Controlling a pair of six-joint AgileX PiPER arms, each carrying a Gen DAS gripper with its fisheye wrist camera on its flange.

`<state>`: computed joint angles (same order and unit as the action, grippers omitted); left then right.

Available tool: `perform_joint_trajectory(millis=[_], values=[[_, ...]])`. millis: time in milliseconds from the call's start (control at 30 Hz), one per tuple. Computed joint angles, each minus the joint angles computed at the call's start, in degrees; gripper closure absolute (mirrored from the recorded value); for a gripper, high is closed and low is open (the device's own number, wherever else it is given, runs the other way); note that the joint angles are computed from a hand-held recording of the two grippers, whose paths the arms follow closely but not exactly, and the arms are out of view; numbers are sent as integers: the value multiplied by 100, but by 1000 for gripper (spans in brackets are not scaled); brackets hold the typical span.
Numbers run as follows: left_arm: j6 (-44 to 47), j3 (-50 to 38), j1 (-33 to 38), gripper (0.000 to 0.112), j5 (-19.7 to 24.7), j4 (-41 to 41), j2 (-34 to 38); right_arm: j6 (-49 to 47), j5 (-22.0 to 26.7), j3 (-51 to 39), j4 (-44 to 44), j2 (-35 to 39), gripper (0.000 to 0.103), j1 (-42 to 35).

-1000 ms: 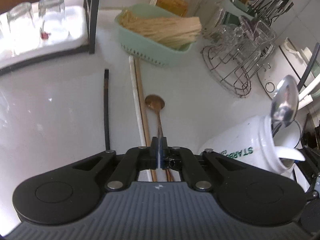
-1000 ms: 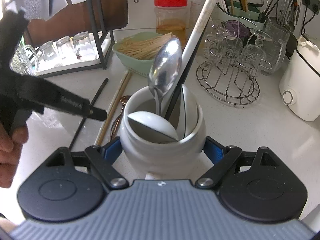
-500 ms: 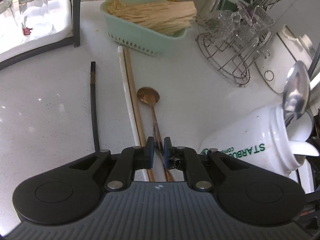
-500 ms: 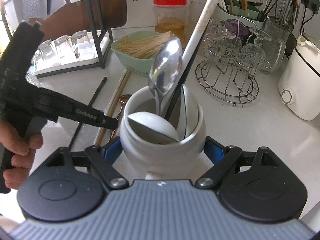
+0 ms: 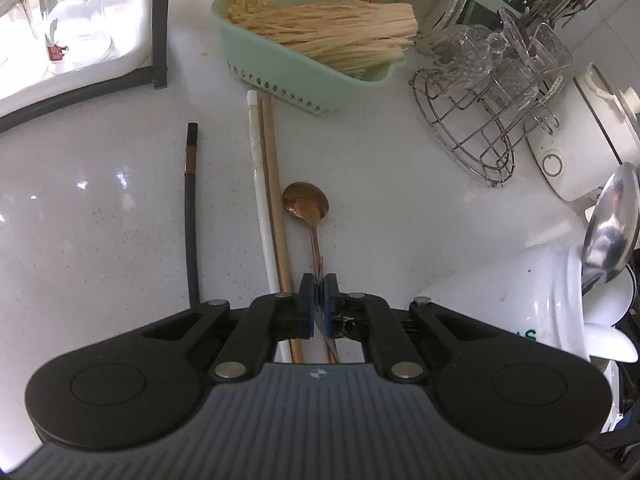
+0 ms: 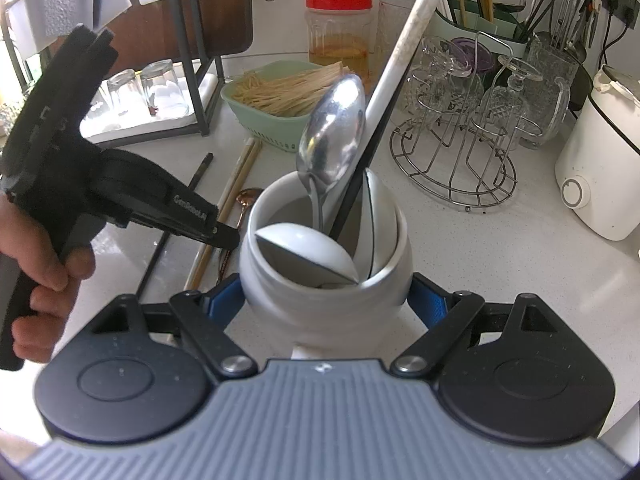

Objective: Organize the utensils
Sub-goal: 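Lift the grasped thin utensil with the left tool toward the mug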

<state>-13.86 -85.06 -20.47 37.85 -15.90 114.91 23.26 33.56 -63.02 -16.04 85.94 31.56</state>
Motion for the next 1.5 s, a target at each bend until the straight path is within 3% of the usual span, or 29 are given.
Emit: perform_joint_trajectory(millis=[233,767,1500], values=[[-169,175,-45,111,-140,214,-166,7,-6,0,-18,4,14,2],[-1005,1060,-185,111,-835,903,-1576,224,-85,91,-208,-37,13,58],[-2297,794,-788,111,-694,2644,-2588,548,-199,142,-560,-13,13,213]])
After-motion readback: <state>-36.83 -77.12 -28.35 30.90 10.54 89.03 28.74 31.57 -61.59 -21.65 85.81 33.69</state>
